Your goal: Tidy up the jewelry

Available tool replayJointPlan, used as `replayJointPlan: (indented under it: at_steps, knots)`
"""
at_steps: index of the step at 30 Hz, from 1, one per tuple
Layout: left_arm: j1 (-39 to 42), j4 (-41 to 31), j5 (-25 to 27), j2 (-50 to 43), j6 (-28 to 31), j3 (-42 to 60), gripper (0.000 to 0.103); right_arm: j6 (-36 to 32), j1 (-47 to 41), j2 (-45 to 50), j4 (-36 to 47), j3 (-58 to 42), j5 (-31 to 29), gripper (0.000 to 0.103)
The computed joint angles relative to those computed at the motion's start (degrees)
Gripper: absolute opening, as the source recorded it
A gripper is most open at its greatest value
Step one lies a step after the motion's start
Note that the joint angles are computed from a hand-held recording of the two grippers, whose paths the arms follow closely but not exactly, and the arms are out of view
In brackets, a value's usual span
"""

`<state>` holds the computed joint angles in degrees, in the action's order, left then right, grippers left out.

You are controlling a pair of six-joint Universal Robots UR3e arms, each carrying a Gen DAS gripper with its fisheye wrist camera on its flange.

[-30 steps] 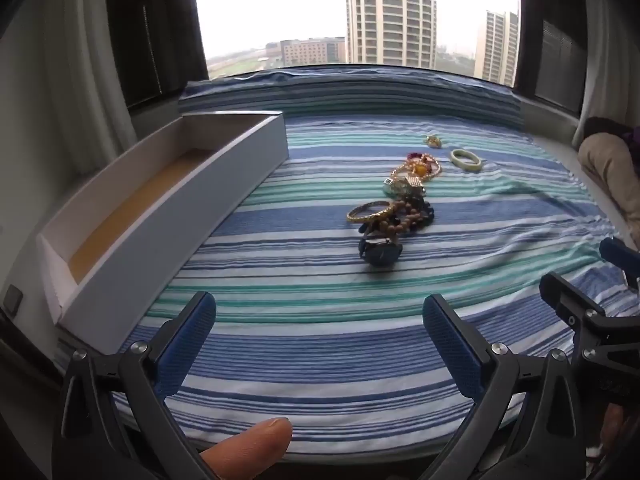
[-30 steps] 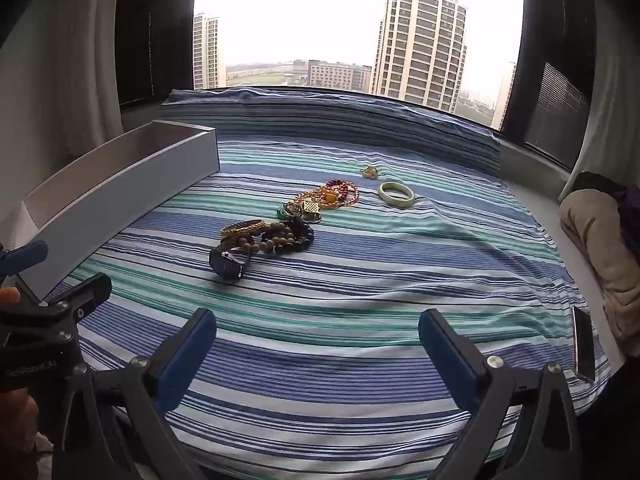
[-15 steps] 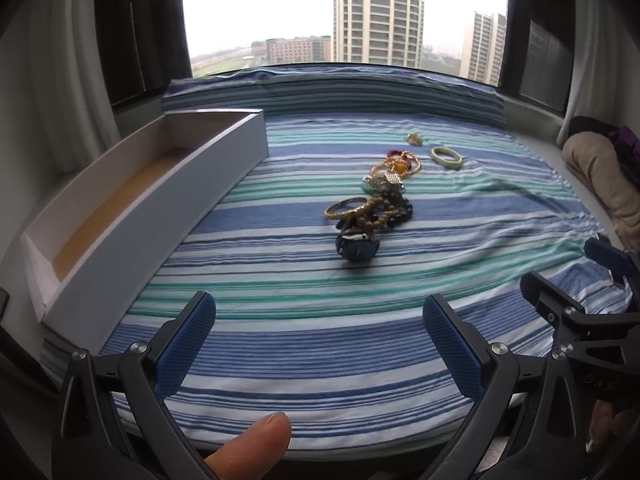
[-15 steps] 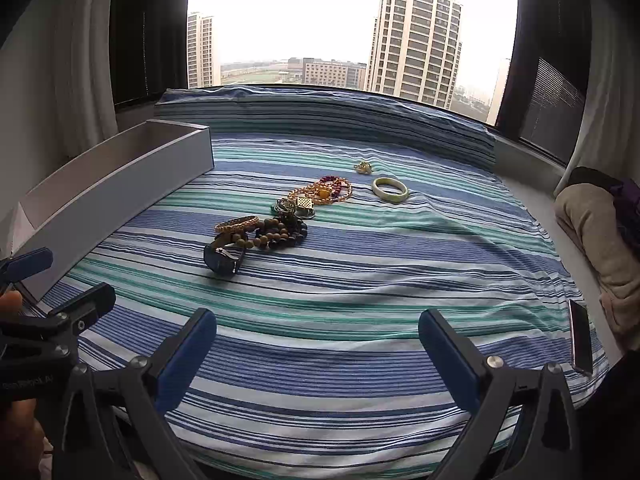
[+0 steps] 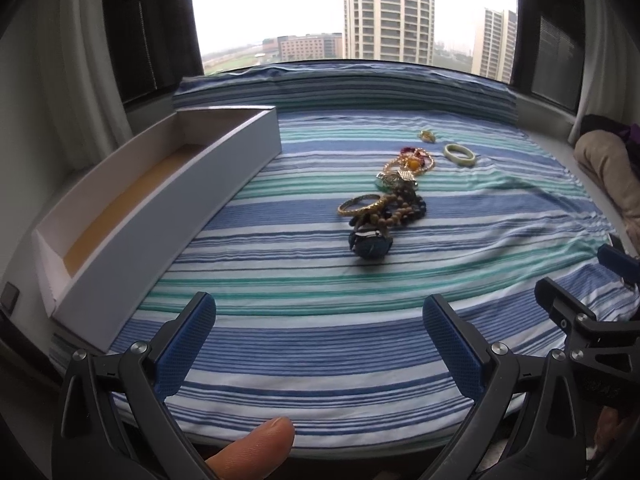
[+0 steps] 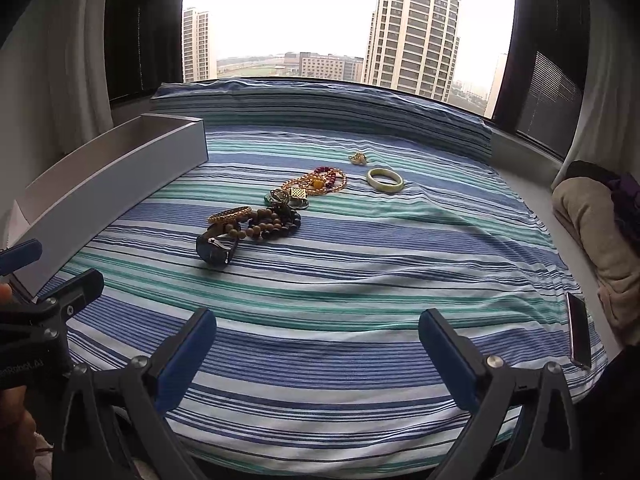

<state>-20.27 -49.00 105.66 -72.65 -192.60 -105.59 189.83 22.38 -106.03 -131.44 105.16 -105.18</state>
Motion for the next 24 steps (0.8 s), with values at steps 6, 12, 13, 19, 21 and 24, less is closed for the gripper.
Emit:
replayJointPlan:
  at_steps: [6, 12, 13, 19, 21, 24]
  knots:
    - [-0.54, -0.18, 0.78, -0.32, -0.33, -0.13, 0.103, 0.49, 0.65, 0.96, 0.01, -0.25, -1.48, 0.103]
    - [-1.35, -0.49, 1.58, -0.72, 0.17, 0.03, 0.103, 0.34, 0.8, 1.27, 0.0, -0.17, -1.83, 0.103]
    - [-1.6, -0.44, 1.88, -0.82, 0.24, 0.01, 0.103, 0.33, 0.86, 1.35, 0.0, -0.2, -1.89, 0.103]
    - [0.17, -1.88, -0.33, -0.21, -0.13, -0.02, 0.103, 0.24, 0.74, 1.13, 0.25, -0.03, -1.62, 0.103]
    - [1.36, -2.06, -1.45, 0.51, -0.19, -0.54, 0.103, 0.18, 0.47, 0.96, 0.35, 0.02, -1.51, 0.103]
    - [2.23, -1.96, -2.21, 1.15, -0.26, -1.23, 0.103, 0.35, 0.57, 1.06, 0.13, -0.01, -1.8, 0.103]
